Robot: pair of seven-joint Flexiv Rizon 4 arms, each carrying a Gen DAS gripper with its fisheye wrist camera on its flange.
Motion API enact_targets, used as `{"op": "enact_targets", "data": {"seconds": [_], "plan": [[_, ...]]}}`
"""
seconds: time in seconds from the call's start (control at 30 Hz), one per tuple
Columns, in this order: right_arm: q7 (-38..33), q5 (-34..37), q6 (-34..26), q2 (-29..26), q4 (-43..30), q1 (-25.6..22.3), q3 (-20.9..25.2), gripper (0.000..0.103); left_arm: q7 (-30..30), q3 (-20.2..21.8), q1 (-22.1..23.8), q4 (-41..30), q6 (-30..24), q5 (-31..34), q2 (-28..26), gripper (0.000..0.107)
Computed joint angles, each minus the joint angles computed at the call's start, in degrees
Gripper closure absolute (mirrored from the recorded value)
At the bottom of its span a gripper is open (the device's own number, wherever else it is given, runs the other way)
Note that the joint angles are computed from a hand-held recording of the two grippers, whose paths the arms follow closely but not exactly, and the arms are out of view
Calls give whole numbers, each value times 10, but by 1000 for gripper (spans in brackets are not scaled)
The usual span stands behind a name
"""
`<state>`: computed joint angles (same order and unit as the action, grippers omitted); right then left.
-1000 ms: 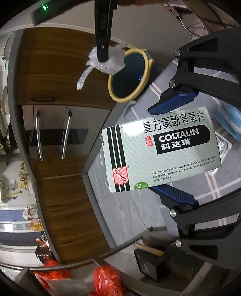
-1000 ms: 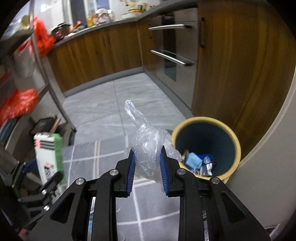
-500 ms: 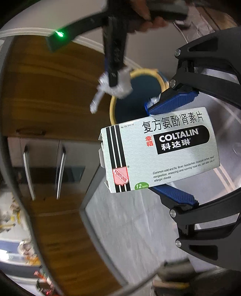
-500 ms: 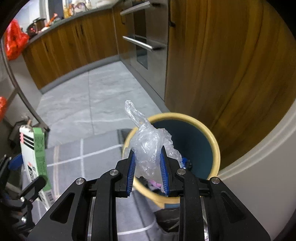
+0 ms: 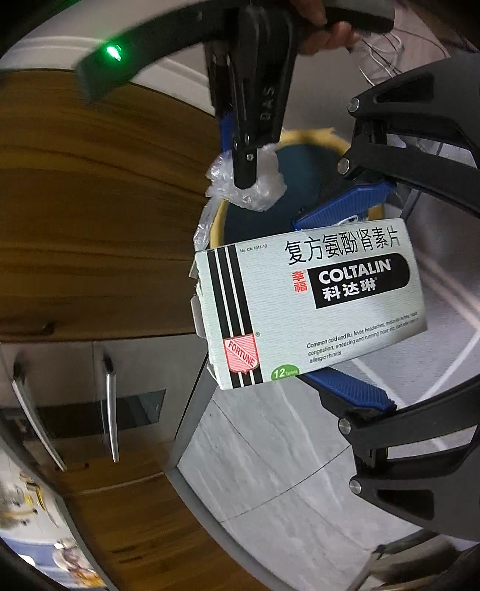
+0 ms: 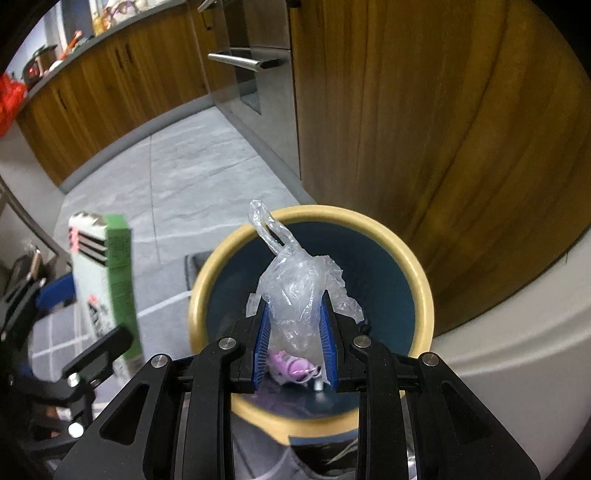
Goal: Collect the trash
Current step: 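Carry the clear plastic bag and medicine box over the bin with both tools, then open the right tool to drop the bag while the left tool releases the box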
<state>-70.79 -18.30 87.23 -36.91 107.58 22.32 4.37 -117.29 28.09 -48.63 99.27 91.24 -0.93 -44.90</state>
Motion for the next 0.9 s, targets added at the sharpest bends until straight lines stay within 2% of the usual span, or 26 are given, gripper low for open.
{"op": "enact_targets", "data": {"seconds": [0.1,0.37,0.6,0.7,0.8,0.9], "plan": [[-6,1,-2,-7,-8,-7,7,76,15,-23,21,-25,-18,3,-13,33],[-11,1,-29,-18,-26,-9,10,76,14,-45,42,-60,-34,23,-33,33],[-11,5,-42,-16,-29,-11,12,73,-2,-42,43,-68,-43,36,-35,33],[-6,7,-43,-14,-26,-9,8,68,-3,-44,47,-72,-51,45,-33,32],[-3,9,-45,-15,-28,-10,8,64,-17,-33,42,-75,-55,56,-33,25],[-1,12,-48,-14,-29,-15,11,63,-28,-31,44,-73,-51,64,-32,23]]}}
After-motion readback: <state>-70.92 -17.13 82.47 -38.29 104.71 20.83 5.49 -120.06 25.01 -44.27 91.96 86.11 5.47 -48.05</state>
